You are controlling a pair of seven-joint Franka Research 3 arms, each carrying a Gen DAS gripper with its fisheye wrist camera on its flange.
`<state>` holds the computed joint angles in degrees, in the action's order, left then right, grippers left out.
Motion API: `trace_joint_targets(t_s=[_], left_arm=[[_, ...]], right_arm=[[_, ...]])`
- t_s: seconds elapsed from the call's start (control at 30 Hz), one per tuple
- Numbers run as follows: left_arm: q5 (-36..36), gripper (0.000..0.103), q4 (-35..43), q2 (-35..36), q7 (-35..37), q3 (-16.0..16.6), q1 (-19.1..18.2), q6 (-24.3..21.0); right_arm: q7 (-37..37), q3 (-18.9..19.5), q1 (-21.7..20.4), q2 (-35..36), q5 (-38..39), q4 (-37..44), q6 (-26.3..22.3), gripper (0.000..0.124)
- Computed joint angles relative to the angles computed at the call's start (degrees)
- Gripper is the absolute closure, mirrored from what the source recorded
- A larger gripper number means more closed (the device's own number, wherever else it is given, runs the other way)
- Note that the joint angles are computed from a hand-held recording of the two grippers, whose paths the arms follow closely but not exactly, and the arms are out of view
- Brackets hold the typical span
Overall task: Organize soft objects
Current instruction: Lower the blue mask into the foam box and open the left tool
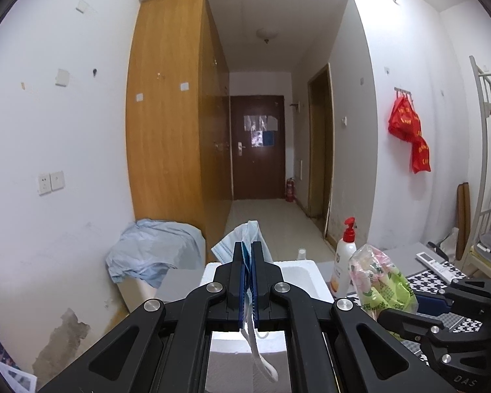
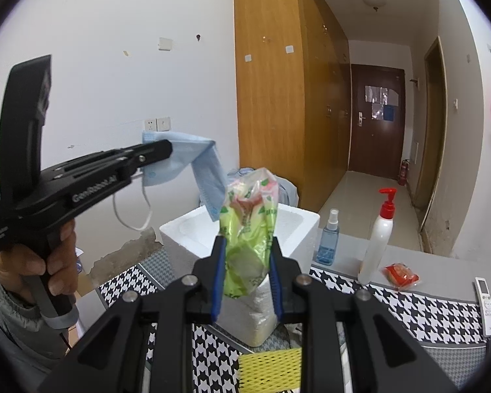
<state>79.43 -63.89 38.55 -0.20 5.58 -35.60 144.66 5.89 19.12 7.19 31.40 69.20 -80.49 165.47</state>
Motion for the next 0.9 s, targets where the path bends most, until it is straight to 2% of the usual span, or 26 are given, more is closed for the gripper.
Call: trace_joint_targets(t_s=[0.23, 0.43, 0.77, 0.87, 0.9], left_arm=[[-5.49, 0.100, 5.37, 3.97, 5.63, -0.28, 1.59, 1.74], [-13.80, 0.100, 10.39, 7.81, 12.93, -0.25, 3.03, 3.19], [-28.01, 0.100, 21.44, 15.78, 25.29, 0.37, 4.26, 2.51], [-31.22, 0.096, 25.08, 18.24, 28.62, 0.76, 4.30, 1.08], [-32.10, 0.088, 25.71, 18.69, 29.60, 0.81, 4.41, 1.18]], right_arm=[[4.02, -0.83, 0.71, 1.22, -3.56, 1.41, 0.66, 0.096], [8.15, -0.91, 0.97, 2.81, -7.54, 3.03, 0.68, 0.096], [15.89, -1.13, 1.35, 5.34, -15.37, 5.51, 1.34, 0.096], [18.15, -1.21, 1.44, 5.85, -17.49, 5.95, 1.63, 0.096], [18.66, -1.10, 1.38, 6.03, -18.09, 6.06, 1.74, 0.096]])
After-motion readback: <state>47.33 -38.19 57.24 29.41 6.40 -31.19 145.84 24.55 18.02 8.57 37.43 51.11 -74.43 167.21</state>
